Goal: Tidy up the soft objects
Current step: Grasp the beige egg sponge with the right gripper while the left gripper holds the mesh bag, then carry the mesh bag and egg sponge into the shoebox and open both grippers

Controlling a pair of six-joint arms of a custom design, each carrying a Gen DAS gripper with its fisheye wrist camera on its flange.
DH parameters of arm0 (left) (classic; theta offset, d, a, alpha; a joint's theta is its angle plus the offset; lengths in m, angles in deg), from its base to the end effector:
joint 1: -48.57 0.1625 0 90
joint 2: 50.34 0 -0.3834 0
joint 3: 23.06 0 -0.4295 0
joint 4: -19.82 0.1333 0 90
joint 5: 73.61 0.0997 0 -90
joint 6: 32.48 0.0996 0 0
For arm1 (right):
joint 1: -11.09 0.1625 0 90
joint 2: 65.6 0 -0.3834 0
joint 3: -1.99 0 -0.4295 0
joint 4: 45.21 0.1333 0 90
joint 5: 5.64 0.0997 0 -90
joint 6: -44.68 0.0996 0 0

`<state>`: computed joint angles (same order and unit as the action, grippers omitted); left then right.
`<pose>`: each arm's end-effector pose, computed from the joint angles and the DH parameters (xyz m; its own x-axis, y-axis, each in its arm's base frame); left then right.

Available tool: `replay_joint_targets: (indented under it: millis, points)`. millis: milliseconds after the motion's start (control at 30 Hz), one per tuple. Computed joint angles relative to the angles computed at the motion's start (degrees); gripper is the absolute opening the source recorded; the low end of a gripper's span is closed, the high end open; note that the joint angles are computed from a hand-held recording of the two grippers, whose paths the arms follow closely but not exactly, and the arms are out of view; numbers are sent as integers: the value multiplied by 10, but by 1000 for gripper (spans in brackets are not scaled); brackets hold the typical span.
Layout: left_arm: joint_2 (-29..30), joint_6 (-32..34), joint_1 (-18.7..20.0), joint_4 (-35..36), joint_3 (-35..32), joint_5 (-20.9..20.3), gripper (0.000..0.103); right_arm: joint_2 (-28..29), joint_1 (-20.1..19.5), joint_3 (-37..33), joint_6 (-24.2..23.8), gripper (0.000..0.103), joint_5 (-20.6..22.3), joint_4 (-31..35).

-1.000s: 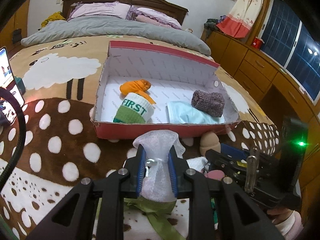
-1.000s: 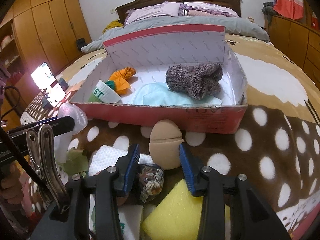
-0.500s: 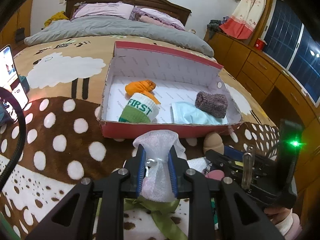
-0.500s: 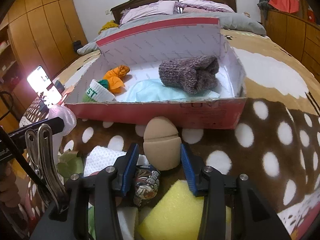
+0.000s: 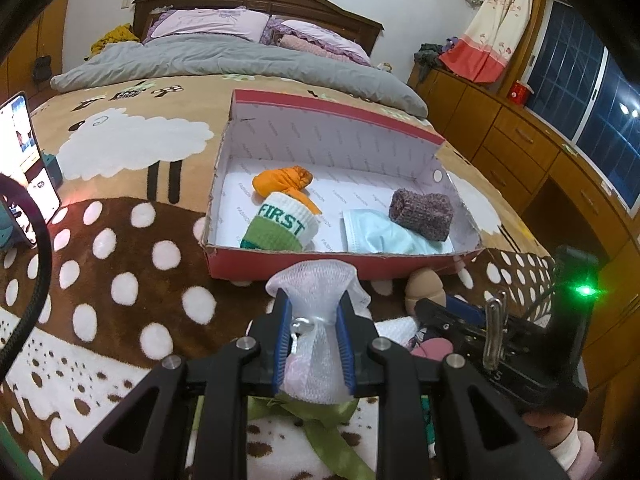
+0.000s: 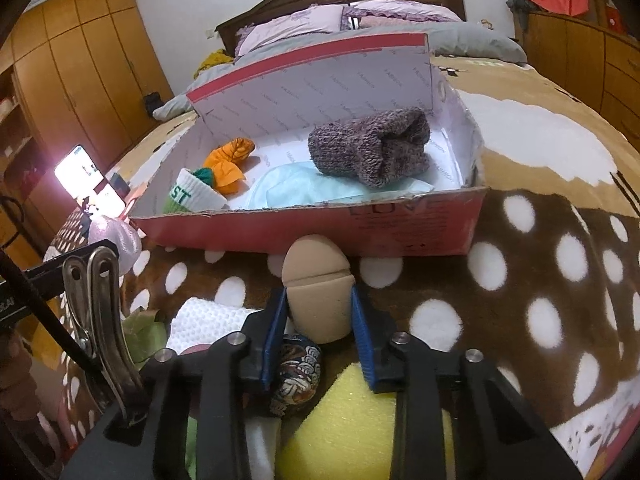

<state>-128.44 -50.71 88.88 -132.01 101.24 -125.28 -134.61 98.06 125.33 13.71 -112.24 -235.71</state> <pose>-0.2500 -0.4679 0.1793 -0.8328 0.2706 -0.4830 0.4989 0.7450 -0.4427 0.0769 -0.5305 0.1774 -0.8300 -0.1360 0.5409 -0.4555 0.7249 -0.5167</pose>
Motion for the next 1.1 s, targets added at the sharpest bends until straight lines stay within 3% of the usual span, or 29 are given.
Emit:
replay_joint_targets:
  millis: [533, 1100]
  points:
    - [20, 19, -1, -14, -21, 3, 22, -50, 17, 48, -29, 31, 64, -51]
    - [101, 83, 10, -48, -98, -10, 22, -34, 43, -10, -65, 31, 38, -52]
